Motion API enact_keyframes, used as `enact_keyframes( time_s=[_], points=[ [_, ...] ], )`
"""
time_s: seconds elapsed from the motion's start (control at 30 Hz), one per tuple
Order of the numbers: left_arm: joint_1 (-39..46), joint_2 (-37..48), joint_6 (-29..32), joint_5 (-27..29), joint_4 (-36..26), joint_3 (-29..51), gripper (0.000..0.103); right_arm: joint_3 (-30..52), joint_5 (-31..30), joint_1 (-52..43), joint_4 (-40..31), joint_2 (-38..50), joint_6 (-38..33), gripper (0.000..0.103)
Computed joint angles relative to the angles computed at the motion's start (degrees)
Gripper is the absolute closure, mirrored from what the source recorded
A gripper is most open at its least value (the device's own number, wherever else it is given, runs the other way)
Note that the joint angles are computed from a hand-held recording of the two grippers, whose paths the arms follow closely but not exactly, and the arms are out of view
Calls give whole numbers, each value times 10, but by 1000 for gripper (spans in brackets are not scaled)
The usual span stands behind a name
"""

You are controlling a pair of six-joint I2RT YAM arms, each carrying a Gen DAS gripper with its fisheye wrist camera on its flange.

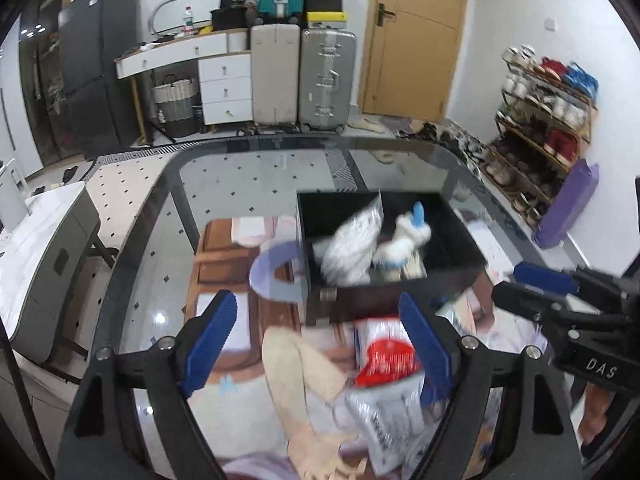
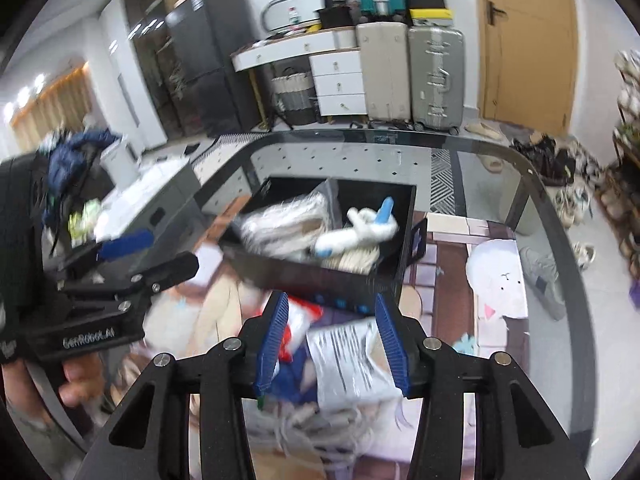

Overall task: Organize soft objects
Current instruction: 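Grasp the white medicine sachet with left gripper while right gripper grasps the white cable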

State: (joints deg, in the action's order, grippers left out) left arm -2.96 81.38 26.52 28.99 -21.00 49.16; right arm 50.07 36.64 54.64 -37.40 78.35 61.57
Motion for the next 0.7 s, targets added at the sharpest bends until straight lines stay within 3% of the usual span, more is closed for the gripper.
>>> enact_keyframes(
  time_s=[0.17, 0.33, 0.43, 0.5, 0.6, 0.7],
  points=[
    [11, -25, 72, -31, 21, -68, 19, -27, -17, 57, -20, -8, 52, 57],
    [48, -39, 136, -2, -33, -93, 19, -46, -33, 130, -46, -3, 156, 53],
    [72, -43, 169, 4, -61, -106, 19, -75, -52, 160, -5, -14, 190, 44],
    [85, -38, 176, 10, -74, -110, 19, -92, -70, 172, 32, -10, 204, 28],
    [89, -39, 176, 5, -78, -122, 19, -122, -111, 155, 131, -2, 194, 28],
    [74, -47, 163, -10, -64, -131, 19, -146, -119, 132, 181, 2, 223, 28]
  ],
)
